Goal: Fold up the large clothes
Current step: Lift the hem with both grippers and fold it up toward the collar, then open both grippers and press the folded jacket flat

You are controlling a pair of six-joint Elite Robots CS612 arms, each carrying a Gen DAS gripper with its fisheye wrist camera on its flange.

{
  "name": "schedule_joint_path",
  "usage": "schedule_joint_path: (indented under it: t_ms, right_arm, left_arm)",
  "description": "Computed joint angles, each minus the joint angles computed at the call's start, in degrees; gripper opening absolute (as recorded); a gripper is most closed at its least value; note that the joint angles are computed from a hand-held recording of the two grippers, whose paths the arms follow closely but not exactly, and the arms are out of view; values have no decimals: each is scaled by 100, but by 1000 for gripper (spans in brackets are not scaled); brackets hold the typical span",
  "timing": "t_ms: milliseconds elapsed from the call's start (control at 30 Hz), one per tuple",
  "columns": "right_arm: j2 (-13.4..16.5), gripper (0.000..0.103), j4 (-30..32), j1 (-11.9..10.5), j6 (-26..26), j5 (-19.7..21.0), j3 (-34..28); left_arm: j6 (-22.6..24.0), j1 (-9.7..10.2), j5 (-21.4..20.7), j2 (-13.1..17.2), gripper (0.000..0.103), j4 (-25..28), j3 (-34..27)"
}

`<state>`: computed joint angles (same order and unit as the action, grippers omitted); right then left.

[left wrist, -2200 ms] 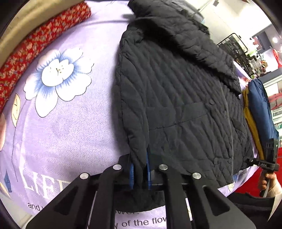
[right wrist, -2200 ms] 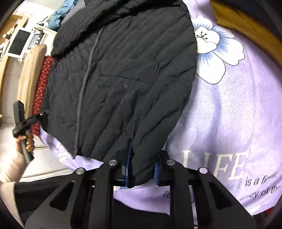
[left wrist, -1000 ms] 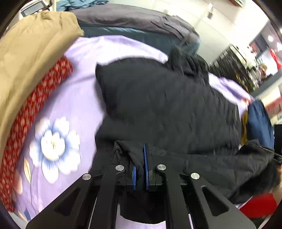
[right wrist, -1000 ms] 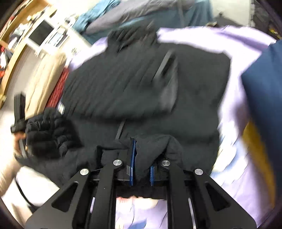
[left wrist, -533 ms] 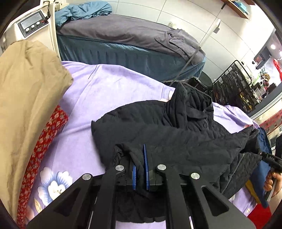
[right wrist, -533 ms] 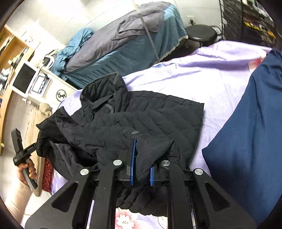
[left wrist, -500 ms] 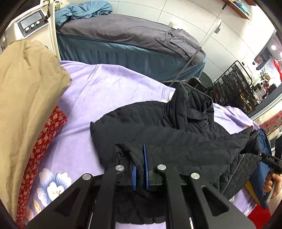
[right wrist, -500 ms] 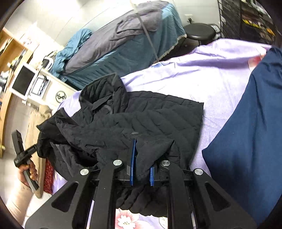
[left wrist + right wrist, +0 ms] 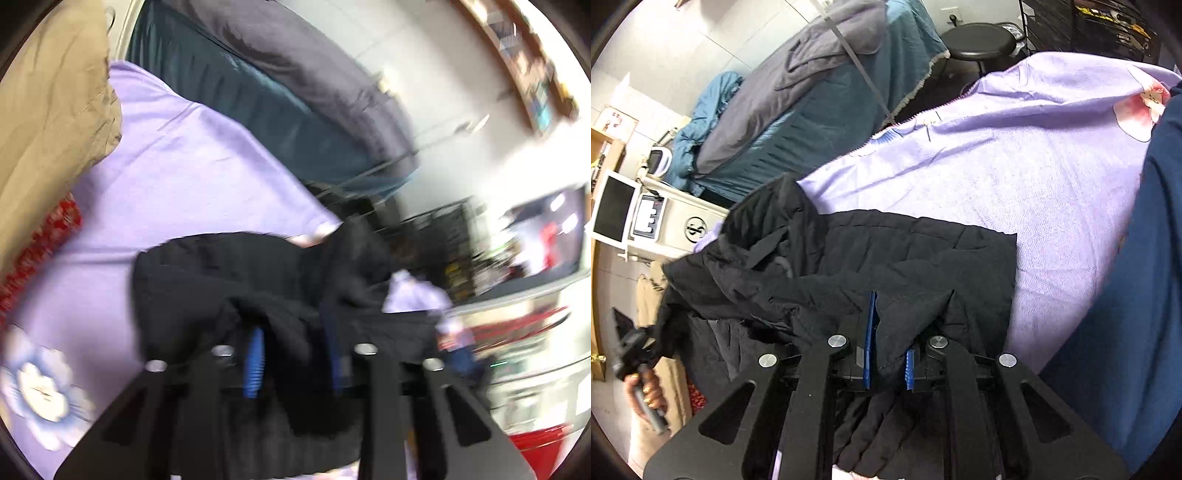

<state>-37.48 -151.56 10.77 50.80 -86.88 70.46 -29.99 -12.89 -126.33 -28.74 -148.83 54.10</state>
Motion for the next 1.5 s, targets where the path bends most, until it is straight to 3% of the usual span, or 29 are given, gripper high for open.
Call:
schedule_joint_path:
  t_ms: [67,167,300,433,533,600,700,800,867,900,1067,1200,1300,1400,1500]
  right_arm:
    - [51,13,68,-14,36,33,-49]
    - [134,13,202,-26,112,66,-149]
    - [233,13,360,-53,294,148,-284]
    - [254,14,242,-99,696,317,-250]
    - [206,18,-217,-148,1237,517,-40]
    - [155,20,-534,-169,1590,596,109]
    - [77,25,-943,-184,1941,718,291]
    - [30,37,-1417,-205,2291,879,452]
    - [-7,70,-1765,-210,2526,950,546]
    - [-38,76,-1816,-199,2515,888,568]
    - [-286,78,-1637,-123,1915,362,633]
    - [-423,78,-797,111,736,-246,477]
    - [-348,78,-149,342,-180,-474,244]
    - [-225,78,281,642,-958,-956,21]
    - [-151,78,287,828,-1279,-1146,9]
  left_arm:
    - [-199,41,13,-83,50,-374,146]
    - [-104,20,765,-394,76,-982,592]
    - [45,17,766,-572,77,-1017,843]
    - [1279,-308,1625,-953,77,-550,1395]
    - [1781,-503,1896,-1150,77,-652,1824]
    - [1873,-624,1926,-1249,78,-734,2075]
    - [1624,-705,1771,-1276,81,-845,2261]
    - [1942,-841,1946,-1311,81,-654,2348]
    - [2217,-913,2050,-1321,81,-547,2363]
    - [2348,-950,2109,-1343,81,-517,2397]
    - [2381,-1038,2248,-1388,83,-478,2490]
    - [2320,-1101,2391,-1442,83,-542,2664]
    - [2415,-1185,2592,-1487,83,-530,2762]
    - [2614,-1281,2835,-1556,83,-743,2934]
    - [2815,-1377,3024,-1609,83,-851,3084]
